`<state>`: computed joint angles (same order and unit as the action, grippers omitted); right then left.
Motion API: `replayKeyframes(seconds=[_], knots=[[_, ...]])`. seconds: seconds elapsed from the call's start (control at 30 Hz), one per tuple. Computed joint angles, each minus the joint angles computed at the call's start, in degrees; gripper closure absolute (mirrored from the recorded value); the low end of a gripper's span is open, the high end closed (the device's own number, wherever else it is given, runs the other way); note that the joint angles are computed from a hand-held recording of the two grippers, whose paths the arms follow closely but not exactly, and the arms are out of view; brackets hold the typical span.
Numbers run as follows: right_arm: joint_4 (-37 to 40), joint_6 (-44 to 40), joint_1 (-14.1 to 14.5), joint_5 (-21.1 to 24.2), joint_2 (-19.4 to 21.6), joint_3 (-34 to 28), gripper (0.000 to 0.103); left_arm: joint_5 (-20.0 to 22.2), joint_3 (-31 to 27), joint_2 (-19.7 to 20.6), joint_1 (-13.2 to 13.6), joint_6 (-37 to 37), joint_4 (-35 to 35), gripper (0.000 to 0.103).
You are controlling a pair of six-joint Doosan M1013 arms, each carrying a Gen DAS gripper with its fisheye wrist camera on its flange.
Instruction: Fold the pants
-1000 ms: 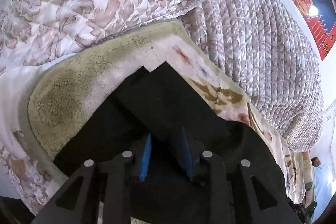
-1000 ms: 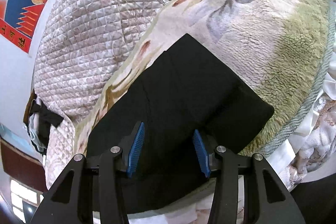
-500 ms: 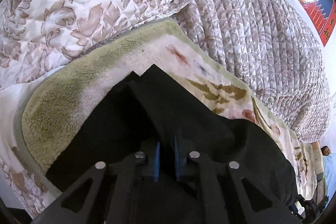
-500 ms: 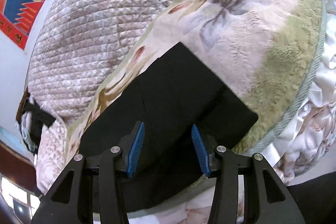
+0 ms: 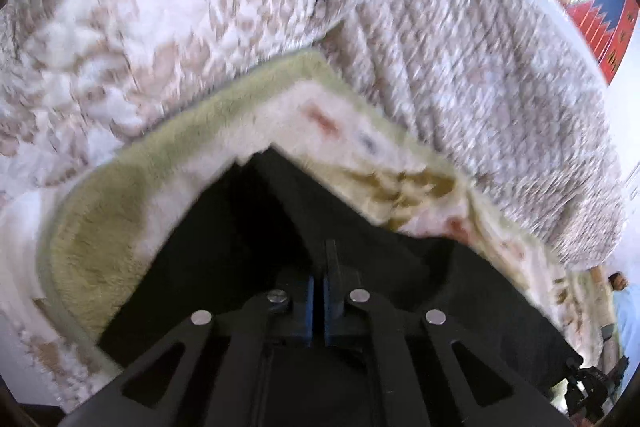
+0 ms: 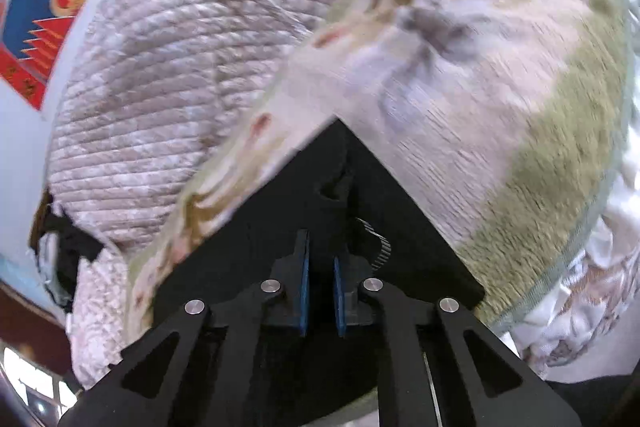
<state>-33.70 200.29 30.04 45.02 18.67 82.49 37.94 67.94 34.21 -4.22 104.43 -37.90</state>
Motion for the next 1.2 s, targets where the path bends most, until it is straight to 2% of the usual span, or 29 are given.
replayKeyframes(seconds=[0.1, 0.17, 0.23, 0.3, 0.37, 0.43, 0.53, 0.67, 0.73, 0.83, 0.93, 0.97, 1.03, 1.07, 1.13, 1.2], knots=[[-3.1, 2.0, 0.6, -1.9, -1.2, 0.1, 0.094, -2.9, 3.2, -3.2, 0.6, 4.0, -3.0, 0.099], [-0.8, 0.2, 0.7, -0.3, -1.4, -0.1, 0.095, -3.9, 5.2, -4.6, 0.6, 3.9, -0.7, 0.099], [3.9, -2.0, 0.6, 3.5, -1.1, -0.1, 0.095, -1.5, 5.9, -4.4, 0.6, 0.2, 4.4, 0.099], [9.2, -2.5, 0.0, 3.2, -1.1, 1.2, 0.094, 1.5, 5.7, -3.5, 0.5, -3.8, 8.7, 0.099], [10.3, -3.7, -0.1, 4.2, -0.8, 0.8, 0.094, 3.5, 5.4, -3.0, 0.7, -6.3, 9.9, 0.099], [9.2, -5.6, 0.2, 6.3, -0.4, -0.8, 0.095, 2.7, 5.9, -3.4, 0.9, -5.2, 8.8, 0.099], [9.4, -6.0, 0.3, 7.1, -0.4, -1.1, 0.094, 1.5, 6.7, -4.3, 0.8, -3.3, 8.3, 0.099], [12.6, -7.1, -0.1, 8.0, -0.1, -0.7, 0.094, 4.5, 5.8, -3.5, 0.7, -7.0, 12.6, 0.098], [12.3, -8.5, 0.1, 9.3, 0.2, -1.5, 0.093, 5.3, 5.5, -3.5, 0.6, -8.0, 13.9, 0.094], [10.3, -7.9, 0.6, 12.2, 0.2, -2.6, 0.078, 3.1, 5.7, -4.3, 0.4, -13.0, 18.8, 0.091], [3.0, -6.5, 2.3, 19.4, 0.9, -5.2, 0.076, -1.1, 6.2, -5.5, -0.3, -18.6, 26.7, 0.086], [1.8, -7.5, 2.6, 20.4, 1.2, -5.9, 0.076, -2.6, 6.3, -5.7, -0.6, -19.0, 28.0, 0.081], [-0.4, -11.5, 2.9, 20.5, 2.2, -7.7, 0.076, -4.0, 5.8, -5.7, -0.7, -14.6, 23.9, 0.069], [-0.4, -14.3, 2.9, 19.1, 2.7, -8.2, 0.076, -2.9, 5.2, -5.3, -0.6, -8.5, 17.8, 0.063], [2.9, -22.5, 2.2, 13.8, 3.7, -9.1, 0.076, 2.1, 3.4, -3.9, -0.7, 1.8, 7.7, 0.062], [8.7, -31.5, 1.4, 10.2, 5.3, -10.4, 0.076, 7.5, 1.7, -2.4, -1.2, 10.0, 1.1, 0.061]])
